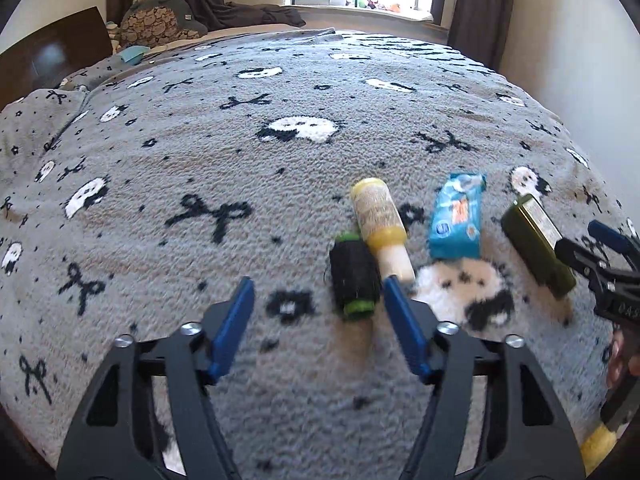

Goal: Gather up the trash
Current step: 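Grasp the olive-green lotion bottle with right tool while left tool grasps black thread spool, then lower the lotion bottle and thread spool into the bin and open both tools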

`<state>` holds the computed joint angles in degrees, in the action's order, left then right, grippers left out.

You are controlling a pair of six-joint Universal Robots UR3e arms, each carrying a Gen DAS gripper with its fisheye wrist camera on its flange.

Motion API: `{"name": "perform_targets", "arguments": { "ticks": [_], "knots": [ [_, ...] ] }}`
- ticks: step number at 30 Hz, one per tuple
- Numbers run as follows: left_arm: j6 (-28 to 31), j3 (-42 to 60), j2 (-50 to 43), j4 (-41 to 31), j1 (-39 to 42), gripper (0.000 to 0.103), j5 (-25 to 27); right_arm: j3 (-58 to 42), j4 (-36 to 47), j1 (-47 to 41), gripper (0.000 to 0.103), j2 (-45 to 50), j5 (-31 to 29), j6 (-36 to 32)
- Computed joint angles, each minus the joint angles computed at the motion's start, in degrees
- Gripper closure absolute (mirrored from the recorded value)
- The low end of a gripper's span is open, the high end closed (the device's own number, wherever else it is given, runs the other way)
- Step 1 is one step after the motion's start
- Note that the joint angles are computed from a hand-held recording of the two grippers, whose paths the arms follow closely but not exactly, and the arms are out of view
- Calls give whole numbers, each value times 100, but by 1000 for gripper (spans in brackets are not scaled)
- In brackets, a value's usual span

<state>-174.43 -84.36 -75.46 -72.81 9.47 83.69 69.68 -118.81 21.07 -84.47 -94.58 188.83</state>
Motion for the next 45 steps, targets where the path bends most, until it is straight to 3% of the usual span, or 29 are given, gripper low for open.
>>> {"name": "perform_targets", "arguments": {
  "ticks": [2,12,16,18,19,20,26,31,39,45],
  "knots": [
    [-57,168,-261,-18,-35,51,-22,-91,2,-22,4,109,97,-3],
    [-214,434,-994,-89,-300,51,-105,-502,189,29,13,718,139,-89],
    [-322,442,-1167,134,-521,52,160,-535,253,-36,35,822,202,-50],
    [-359,472,-1186,136,-522,59,152,-468,197,-94,49,792,299,-72],
    [-366,501,-1189,117,-527,66,166,-437,177,-110,51,766,326,-90],
    [-366,512,-1173,111,-530,78,180,-417,154,-86,51,749,257,-100],
    [-270,363,-820,47,-623,78,450,-50,134,129,52,348,-157,-250],
    [-85,-237,43,-25,-470,78,170,703,20,303,52,-456,-309,-291],
    [278,-846,1723,-646,-407,78,-189,1453,98,1090,52,-1766,-1123,-244],
    [69,-889,2486,-917,-1048,78,77,1694,399,1939,52,-2587,-1737,122]
  ]
}}
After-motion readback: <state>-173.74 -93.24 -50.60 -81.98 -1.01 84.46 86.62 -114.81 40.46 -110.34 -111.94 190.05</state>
